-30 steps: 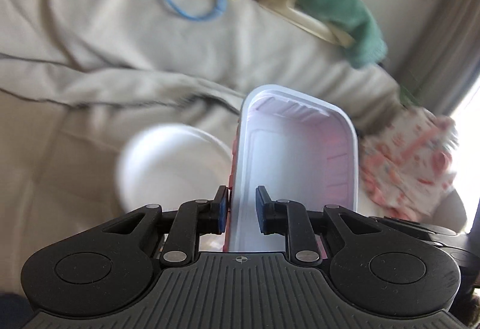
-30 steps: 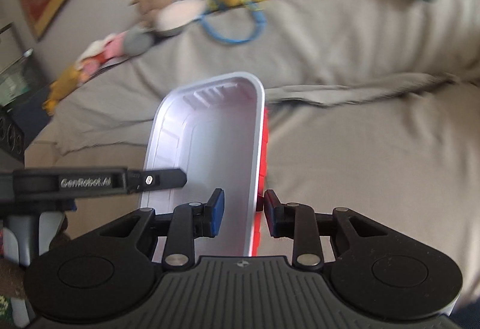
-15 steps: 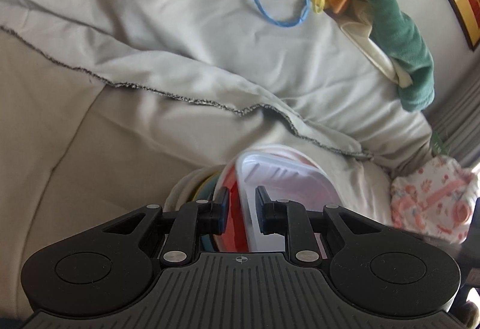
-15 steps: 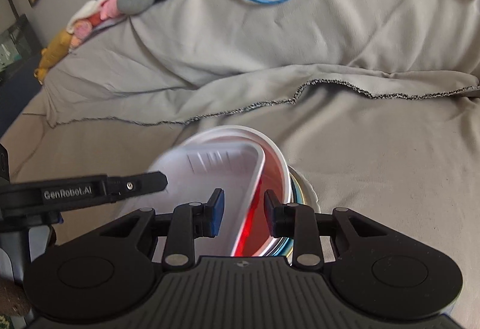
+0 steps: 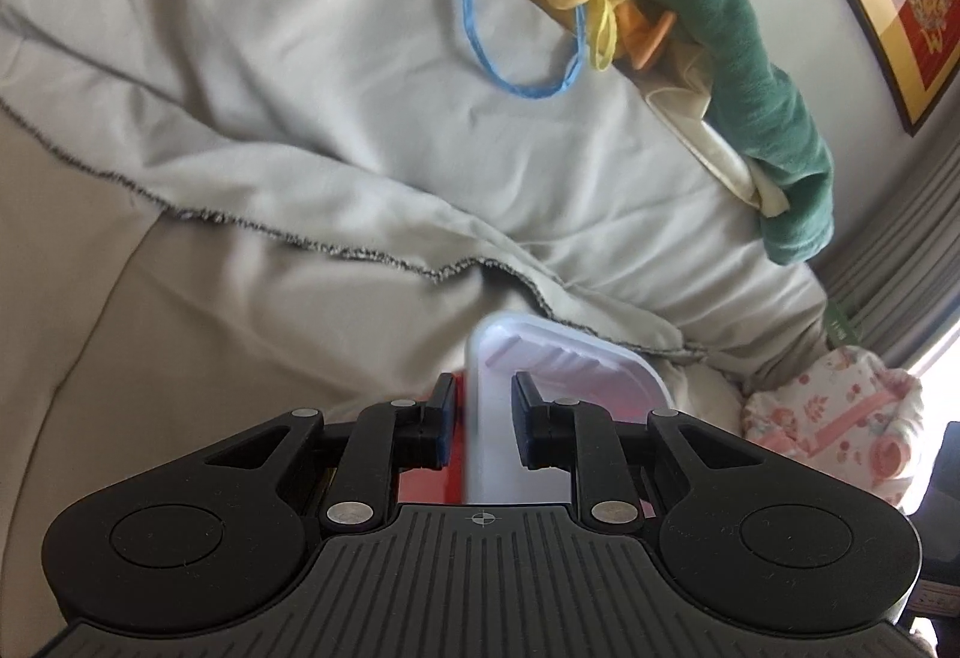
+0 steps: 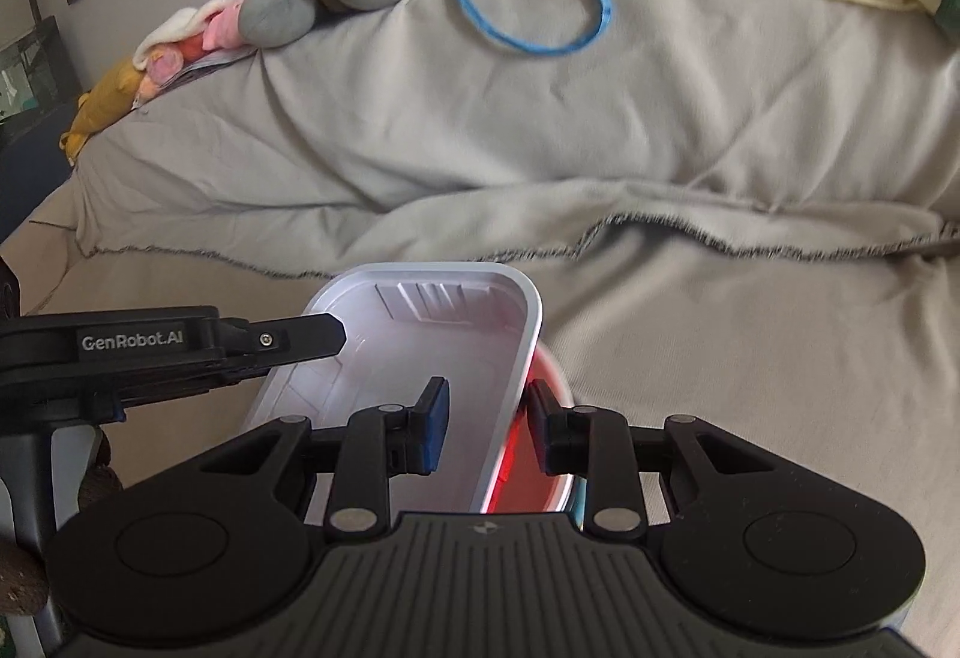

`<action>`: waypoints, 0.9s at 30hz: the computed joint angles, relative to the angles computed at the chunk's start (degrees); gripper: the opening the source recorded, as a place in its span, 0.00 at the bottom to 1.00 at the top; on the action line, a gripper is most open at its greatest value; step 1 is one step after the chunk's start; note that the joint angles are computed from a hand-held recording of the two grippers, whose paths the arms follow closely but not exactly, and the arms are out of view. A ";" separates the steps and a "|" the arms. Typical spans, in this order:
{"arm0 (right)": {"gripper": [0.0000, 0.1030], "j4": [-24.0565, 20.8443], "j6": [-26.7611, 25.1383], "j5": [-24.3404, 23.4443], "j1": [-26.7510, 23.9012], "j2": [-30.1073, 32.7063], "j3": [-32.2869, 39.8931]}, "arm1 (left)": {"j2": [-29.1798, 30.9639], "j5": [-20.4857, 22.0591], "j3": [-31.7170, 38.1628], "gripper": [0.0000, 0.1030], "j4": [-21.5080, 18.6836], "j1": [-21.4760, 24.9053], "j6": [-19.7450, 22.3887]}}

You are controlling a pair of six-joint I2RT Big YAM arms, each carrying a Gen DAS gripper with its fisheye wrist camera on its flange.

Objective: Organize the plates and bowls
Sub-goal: 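Lift the red-edged tray with both grippers toward the bowl stack, then lower the tray with both grippers onto the top white bowl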

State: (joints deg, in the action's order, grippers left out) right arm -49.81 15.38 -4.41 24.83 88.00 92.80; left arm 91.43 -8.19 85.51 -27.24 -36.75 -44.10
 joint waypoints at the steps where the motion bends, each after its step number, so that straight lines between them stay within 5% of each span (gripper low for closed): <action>1: 0.27 0.43 -0.45 1.00 0.00 0.39 0.20 | 0.93 -0.71 0.96 0.22 -0.68 0.09 0.35; 4: 0.27 0.60 -1.50 4.02 -0.29 2.07 1.18 | 2.45 -1.39 2.34 0.22 -1.29 0.51 1.40; 13: 0.20 -0.68 -1.28 2.90 -1.42 6.07 4.84 | 6.17 4.91 7.89 0.26 -4.72 3.02 3.81; 18: 0.20 -2.53 -1.25 3.02 -1.84 10.14 10.08 | 9.43 3.15 12.49 0.25 -8.17 3.54 4.65; 27: 0.20 -1.49 -0.25 -1.18 -3.45 6.28 6.56 | 2.48 7.18 5.72 0.23 -5.60 3.79 3.21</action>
State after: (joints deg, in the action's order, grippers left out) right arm -51.30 15.13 -5.58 21.38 94.28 99.36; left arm 93.90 -1.02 91.22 -32.83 -32.95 -40.89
